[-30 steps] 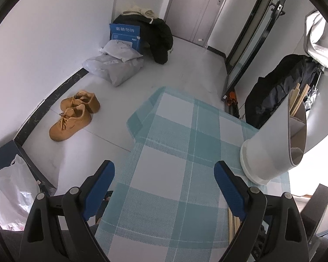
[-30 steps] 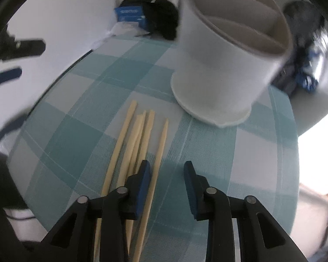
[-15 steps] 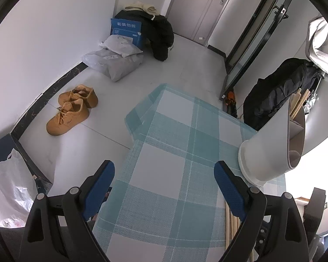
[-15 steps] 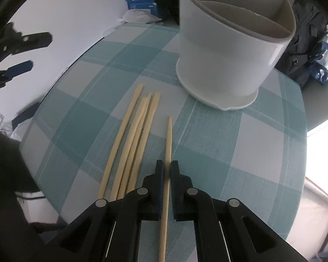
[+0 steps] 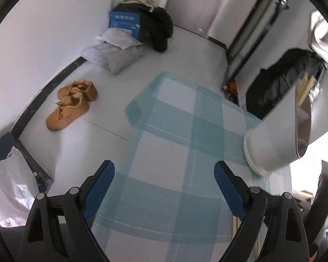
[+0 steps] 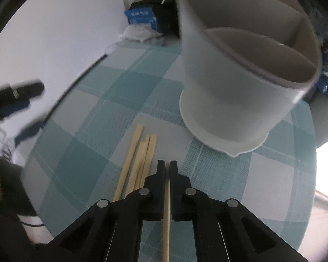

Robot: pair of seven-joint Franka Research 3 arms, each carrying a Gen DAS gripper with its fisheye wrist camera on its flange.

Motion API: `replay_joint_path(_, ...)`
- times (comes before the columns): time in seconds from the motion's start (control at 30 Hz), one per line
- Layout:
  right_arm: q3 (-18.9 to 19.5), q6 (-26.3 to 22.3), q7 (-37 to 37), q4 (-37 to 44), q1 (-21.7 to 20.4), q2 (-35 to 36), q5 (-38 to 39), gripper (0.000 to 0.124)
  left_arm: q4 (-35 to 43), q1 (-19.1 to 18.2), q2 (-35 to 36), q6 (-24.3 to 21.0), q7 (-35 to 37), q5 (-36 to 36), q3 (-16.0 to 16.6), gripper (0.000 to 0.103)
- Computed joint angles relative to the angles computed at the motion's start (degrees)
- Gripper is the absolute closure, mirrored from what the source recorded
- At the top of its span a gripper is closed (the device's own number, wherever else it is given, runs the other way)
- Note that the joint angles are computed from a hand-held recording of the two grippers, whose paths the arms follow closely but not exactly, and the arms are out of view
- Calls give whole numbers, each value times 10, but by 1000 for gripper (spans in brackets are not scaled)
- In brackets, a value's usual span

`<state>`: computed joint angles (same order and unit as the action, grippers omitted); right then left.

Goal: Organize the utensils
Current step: 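Lift the chopstick with the right tool while the left tool grasps another chopstick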

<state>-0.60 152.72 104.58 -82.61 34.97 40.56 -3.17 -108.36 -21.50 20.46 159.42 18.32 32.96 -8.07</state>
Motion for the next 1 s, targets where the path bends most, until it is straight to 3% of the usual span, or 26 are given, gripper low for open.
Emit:
replay_joint_path(0.2,27,112,-23,-102,-43,-59,52,121,41,26,38,-26,148,-93,-61,14)
replay_joint_path(0.33,54,202,-41,-182,-75,-108,114,121,66,14,56,-52,191,-131,-64,14)
replay_joint_path(0.53,-25,316,-8,-227,-19,-131,144,121,104,-9,77,-98,239,-151,-63,14)
replay_joint_path(0.6,-31,355,6,-261,-10,-148,152,121,119,-17,85,-116,250,-150,-61,14)
replay_joint_path(0.67,-9,374,-11,-267,-31,-149,189,121,132,-19,94,-134,262,-158,-64,14)
replay_joint_path(0.8,-36,403,-40,-309,18,-183,260,121,154,-35,105,-162,267,-152,-56,14)
replay_joint_path(0.83,-25,412,-31,-314,6,-186,246,121,161,-42,108,-175,265,-144,-51,14)
replay_joint_path(1.0,-24,437,-72,-327,21,-194,292,121,162,-57,100,-199,229,-113,-35,14)
